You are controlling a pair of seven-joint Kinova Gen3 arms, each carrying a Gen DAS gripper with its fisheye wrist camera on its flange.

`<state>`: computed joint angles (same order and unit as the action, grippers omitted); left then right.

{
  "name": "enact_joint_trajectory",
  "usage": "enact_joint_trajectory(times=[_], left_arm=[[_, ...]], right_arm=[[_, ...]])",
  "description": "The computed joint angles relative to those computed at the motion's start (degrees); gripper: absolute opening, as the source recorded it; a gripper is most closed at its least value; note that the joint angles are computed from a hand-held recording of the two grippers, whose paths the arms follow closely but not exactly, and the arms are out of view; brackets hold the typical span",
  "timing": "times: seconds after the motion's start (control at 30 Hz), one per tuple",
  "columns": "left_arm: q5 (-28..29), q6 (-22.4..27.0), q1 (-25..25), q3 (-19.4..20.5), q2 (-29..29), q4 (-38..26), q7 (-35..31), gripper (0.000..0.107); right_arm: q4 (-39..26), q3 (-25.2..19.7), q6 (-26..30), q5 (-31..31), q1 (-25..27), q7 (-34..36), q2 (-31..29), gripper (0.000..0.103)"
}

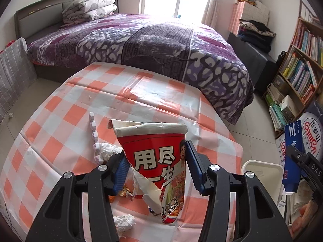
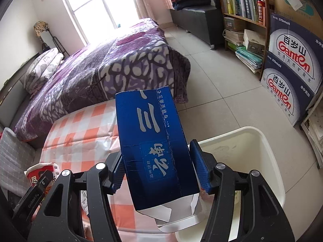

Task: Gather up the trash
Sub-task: 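Carry both items over the white bin and open both grippers to drop them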

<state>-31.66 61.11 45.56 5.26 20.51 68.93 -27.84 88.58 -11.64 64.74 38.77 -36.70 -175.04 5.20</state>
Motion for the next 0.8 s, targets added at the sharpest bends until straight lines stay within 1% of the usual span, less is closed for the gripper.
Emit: enact_joint_trajectory(times=[0.13,0.3,0.53,0.6,0.67,0.8], left_arm=[[0.4,0.1,0.8,0.5,1.3,-1.7,-1.2,0.052],[0.9,0.1,2.4,0.5,2.7,-3.8,-3.1,0.052],[4.6,-1.4,3.5,1.1,4.7,-6.5,-7.6,0.052],[5.1,-1.4,4.3,0.9,5.3,-7.6,-8.7,0.052],[6.1,-1.6,4.7,1.0,5.9,-8.5,-9.9,0.052],[7.6,-2.1,6.0,1.0,7.1,-10.3,-12.5,0.052]], right_arm=[[1.4,0.2,1.6,-0.4,1.0,-1.5,-1.7,0.057],[3.4,-0.3,2.6,-1.3,3.4,-2.3,-4.1,0.057],[5.4,-1.7,4.8,-0.8,6.5,-4.5,-6.9,0.058],[6.0,-2.1,5.4,-0.6,7.4,-5.2,-7.8,0.062],[6.3,-2.7,6.7,0.2,8.0,-6.3,-8.4,0.074],[7.4,-3.5,8.4,0.9,9.4,-8.0,-9.9,0.084]])
